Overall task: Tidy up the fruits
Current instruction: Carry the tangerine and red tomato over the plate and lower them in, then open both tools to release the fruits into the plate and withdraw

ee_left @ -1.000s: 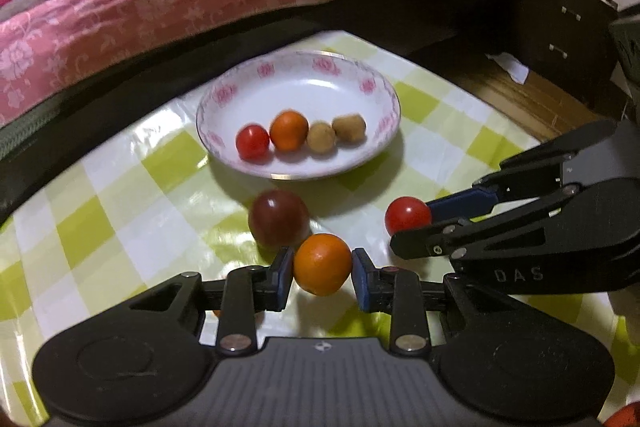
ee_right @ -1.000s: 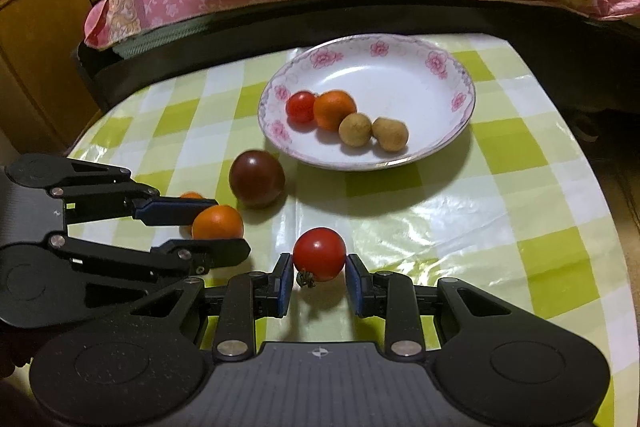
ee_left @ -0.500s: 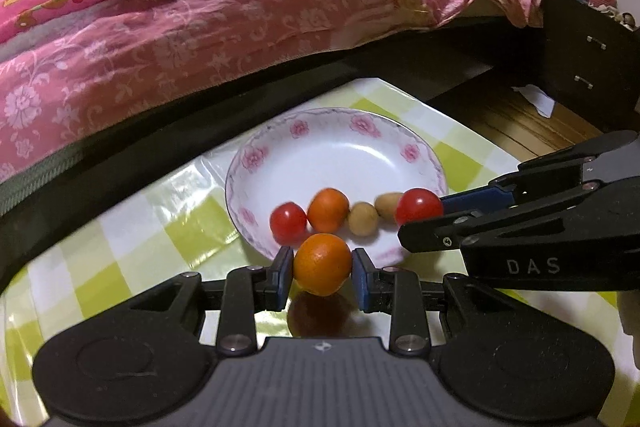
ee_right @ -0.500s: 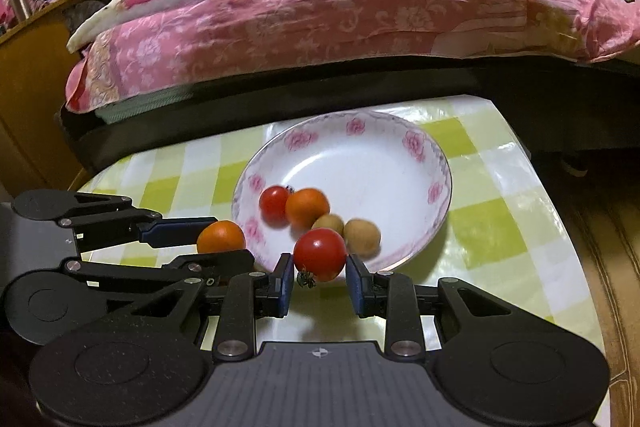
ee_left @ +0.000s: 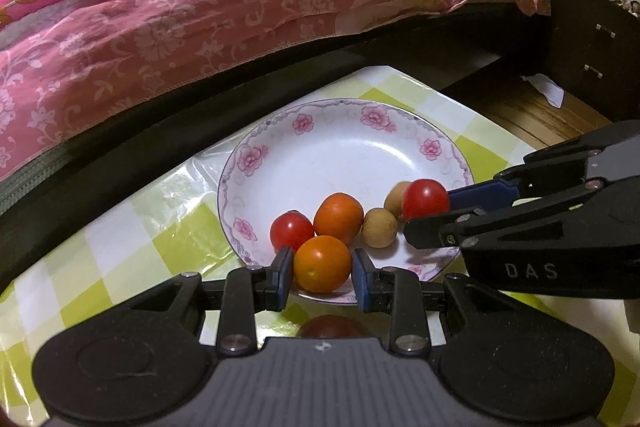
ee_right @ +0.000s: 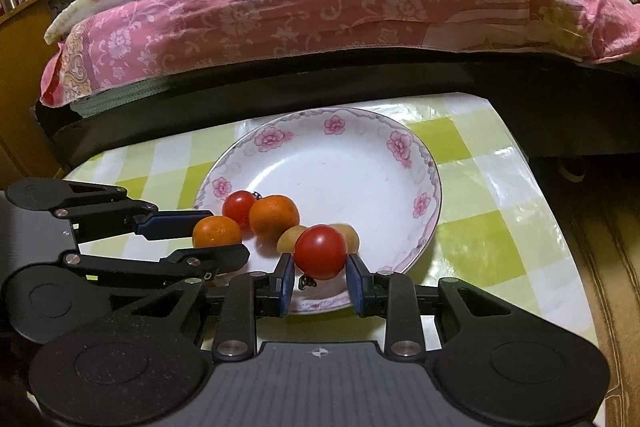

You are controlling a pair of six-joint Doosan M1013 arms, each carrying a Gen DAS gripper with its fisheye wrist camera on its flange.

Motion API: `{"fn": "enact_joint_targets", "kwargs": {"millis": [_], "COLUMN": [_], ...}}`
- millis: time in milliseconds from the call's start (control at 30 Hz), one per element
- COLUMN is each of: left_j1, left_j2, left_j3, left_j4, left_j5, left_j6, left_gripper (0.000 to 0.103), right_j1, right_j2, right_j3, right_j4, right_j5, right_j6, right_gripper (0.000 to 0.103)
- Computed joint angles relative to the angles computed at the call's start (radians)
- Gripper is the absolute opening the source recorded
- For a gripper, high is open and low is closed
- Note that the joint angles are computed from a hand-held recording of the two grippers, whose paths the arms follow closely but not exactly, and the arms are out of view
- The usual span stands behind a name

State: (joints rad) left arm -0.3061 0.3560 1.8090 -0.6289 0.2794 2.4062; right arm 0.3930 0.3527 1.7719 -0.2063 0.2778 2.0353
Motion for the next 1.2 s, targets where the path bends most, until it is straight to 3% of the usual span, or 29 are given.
{"fn": "enact_joint_targets", "kwargs": {"millis": [233,867,1200], "left_j1": [0.001,-0.01,-0.018], "left_j2": [0.009,-0.018,-0.041], "left_j3": [-0.009,0.005,0.026], "left_j4": [-0.004,0.017,-0.054], "left_j5": [-0.001,-0.04,-0.059], "left_j6": [-0.005,-0.02,0.08], "left_gripper": [0.039,0.04,0.042], "right_j1": [-0.007,0.002,0.013], "right_j2": [0.016,-0.006,-0.029], "right_j3": [-0.011,0.004,0.021], "right_j4": [-0.003,-0.196,-0.251], "right_j5": [-0.002,-0.03,-0.065], "right_j6": [0.001,0.209,0.274], "right_gripper": [0.026,0.03,0.034]}}
